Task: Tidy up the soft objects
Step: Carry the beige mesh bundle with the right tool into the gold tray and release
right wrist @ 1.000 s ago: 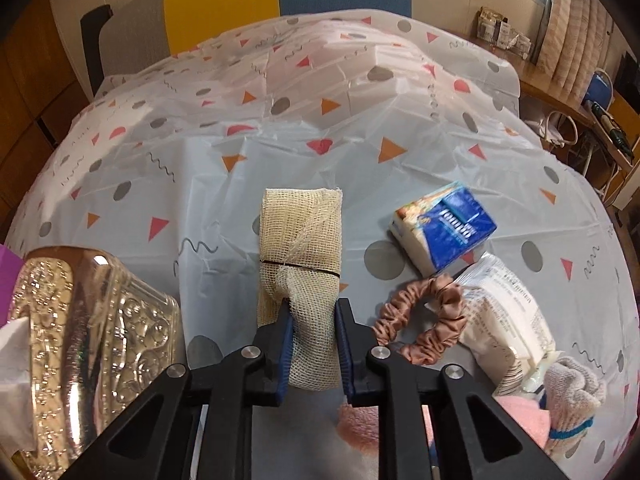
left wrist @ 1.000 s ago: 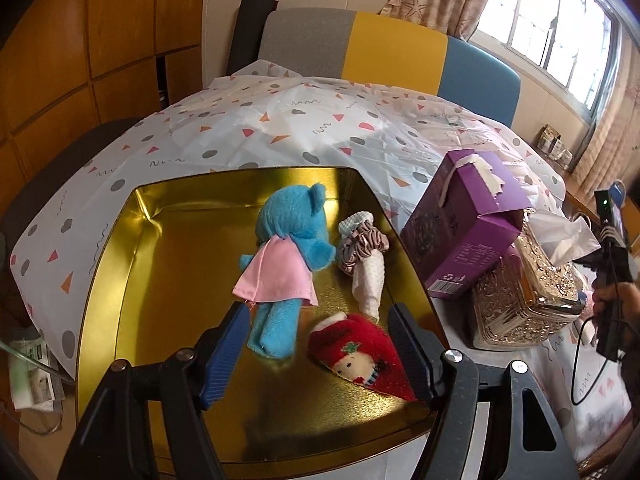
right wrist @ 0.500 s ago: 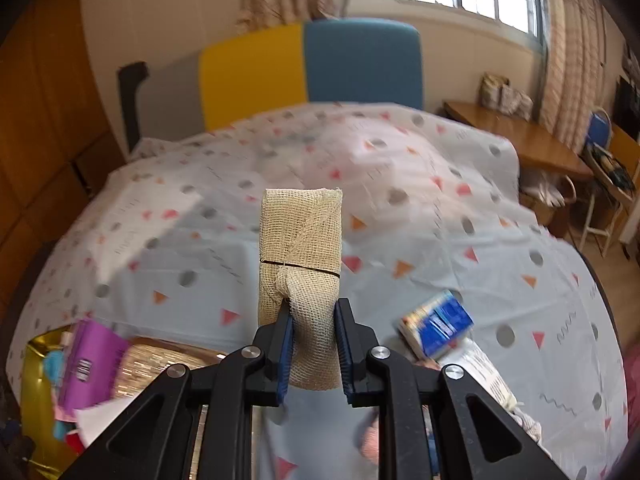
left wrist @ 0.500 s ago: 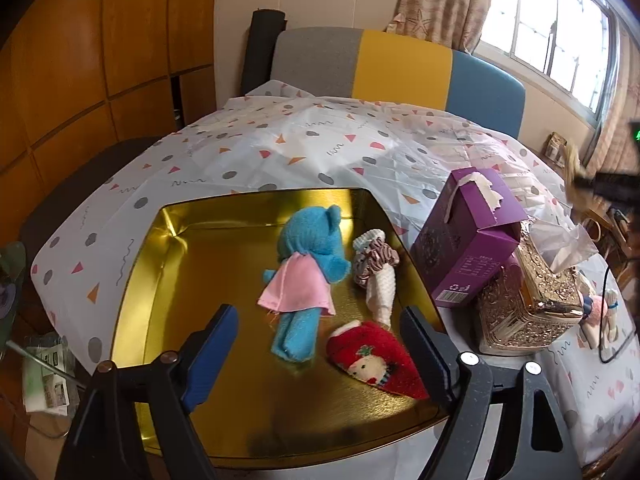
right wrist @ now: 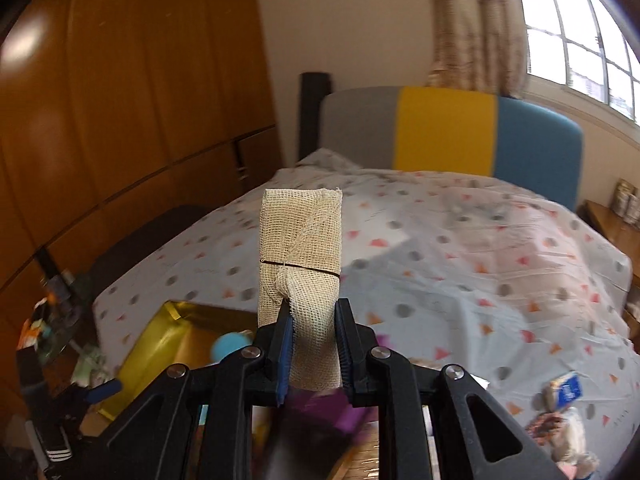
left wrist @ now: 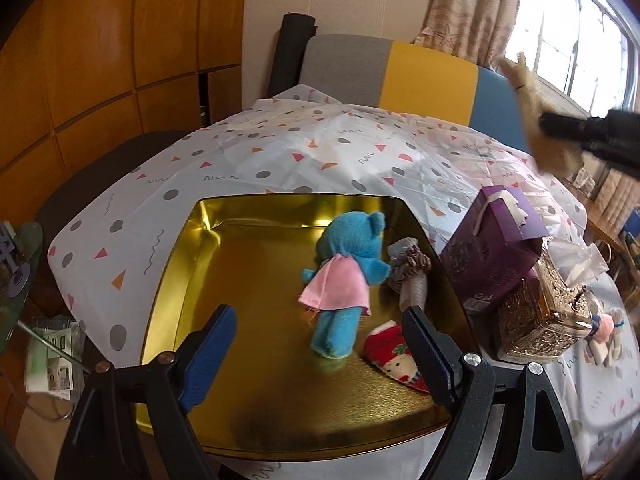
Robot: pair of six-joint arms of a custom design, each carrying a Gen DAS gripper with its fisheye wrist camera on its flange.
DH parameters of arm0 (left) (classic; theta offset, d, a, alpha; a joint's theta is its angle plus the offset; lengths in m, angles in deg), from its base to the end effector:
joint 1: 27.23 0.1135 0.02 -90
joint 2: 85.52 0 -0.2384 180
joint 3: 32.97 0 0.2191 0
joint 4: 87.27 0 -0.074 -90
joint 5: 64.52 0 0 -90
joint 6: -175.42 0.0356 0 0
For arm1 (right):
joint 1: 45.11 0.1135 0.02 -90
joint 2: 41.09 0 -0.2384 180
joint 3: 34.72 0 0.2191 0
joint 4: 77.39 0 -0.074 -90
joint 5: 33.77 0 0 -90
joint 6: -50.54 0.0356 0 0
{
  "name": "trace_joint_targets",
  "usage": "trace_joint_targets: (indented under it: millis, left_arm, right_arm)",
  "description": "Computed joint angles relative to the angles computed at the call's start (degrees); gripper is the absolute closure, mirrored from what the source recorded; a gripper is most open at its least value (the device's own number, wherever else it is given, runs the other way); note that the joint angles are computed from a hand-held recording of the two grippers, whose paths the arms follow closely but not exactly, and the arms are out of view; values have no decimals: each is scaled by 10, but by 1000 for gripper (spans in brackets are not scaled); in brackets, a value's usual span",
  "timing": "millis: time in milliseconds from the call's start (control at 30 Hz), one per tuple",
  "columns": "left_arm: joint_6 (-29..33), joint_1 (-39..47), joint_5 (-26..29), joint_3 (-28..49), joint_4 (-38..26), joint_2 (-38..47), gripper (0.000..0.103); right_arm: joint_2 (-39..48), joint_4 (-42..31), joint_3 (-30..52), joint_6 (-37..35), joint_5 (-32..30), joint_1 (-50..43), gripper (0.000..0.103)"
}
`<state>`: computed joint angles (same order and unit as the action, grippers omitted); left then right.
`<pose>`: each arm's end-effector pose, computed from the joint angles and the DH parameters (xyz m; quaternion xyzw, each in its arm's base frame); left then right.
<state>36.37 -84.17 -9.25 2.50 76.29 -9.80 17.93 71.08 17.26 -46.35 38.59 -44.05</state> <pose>0.1180 -0.1441 0.1167 -0.0224 0.9181 -0.0463 0.3930 0.1989 0.0145 0.2237 -0.1281 0.8836 0.1162 0.4352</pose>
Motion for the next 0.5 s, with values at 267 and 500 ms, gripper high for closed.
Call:
trace_joint_targets:
  millis: [267, 500]
  left_arm:
    - [-22, 40, -2, -54, 8, -48, 17]
    - [-18, 71, 8, -89, 20, -75, 17]
  right_arm:
    - [156, 120, -50, 108, 49, 160, 84]
    - [363, 204, -16, 182, 76, 200, 80]
